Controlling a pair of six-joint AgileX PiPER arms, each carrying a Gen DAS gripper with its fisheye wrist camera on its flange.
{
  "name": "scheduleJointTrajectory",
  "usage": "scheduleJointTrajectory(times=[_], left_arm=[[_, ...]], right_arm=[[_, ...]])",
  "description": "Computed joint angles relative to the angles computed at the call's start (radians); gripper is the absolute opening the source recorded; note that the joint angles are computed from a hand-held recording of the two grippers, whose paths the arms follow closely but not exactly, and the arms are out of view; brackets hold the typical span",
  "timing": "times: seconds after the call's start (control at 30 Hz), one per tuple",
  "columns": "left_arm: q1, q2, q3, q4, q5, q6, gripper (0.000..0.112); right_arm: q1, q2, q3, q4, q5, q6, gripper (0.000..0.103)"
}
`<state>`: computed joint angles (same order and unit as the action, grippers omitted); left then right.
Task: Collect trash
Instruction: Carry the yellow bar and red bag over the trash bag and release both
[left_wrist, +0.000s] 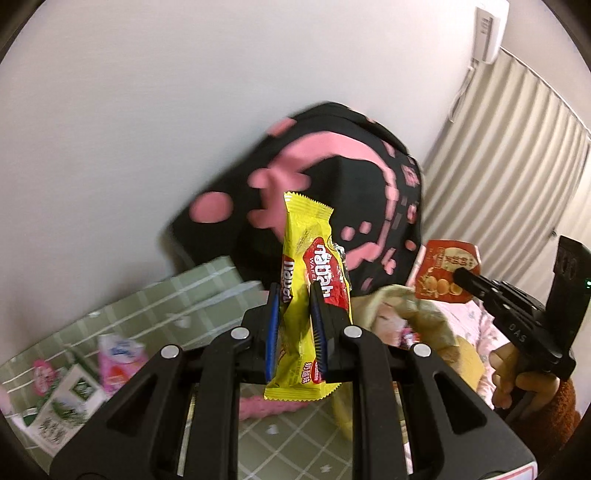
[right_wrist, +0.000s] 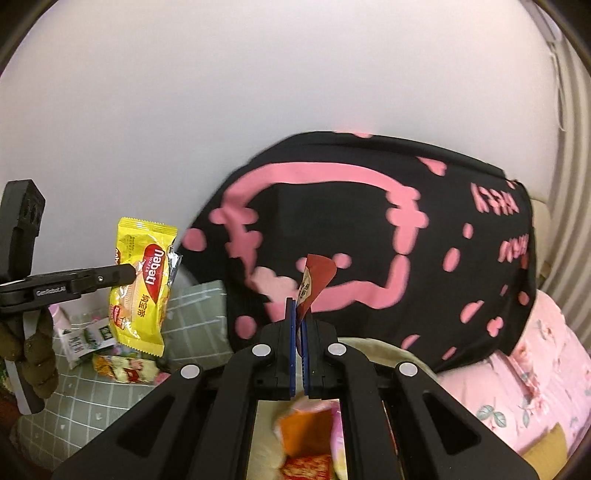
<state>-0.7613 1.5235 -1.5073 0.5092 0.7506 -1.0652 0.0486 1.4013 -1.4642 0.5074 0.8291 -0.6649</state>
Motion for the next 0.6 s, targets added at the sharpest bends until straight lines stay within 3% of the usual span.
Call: scheduleJointTrajectory(times=[0.33, 0.6], left_arm=[[-0.04, 0.268, -0.283, -0.204, 0.003, 0.172, 0.016], [-0.075, 0.566, -0.689, -0.334, 0.2, 0.348, 0.016]], right_arm=[[-0.213, 0.019, -0.008, 0.085, 0.048, -0.102, 0.004], [-0.331, 0.05, -0.017, 0.144, 0.072, -0.171, 0.004]])
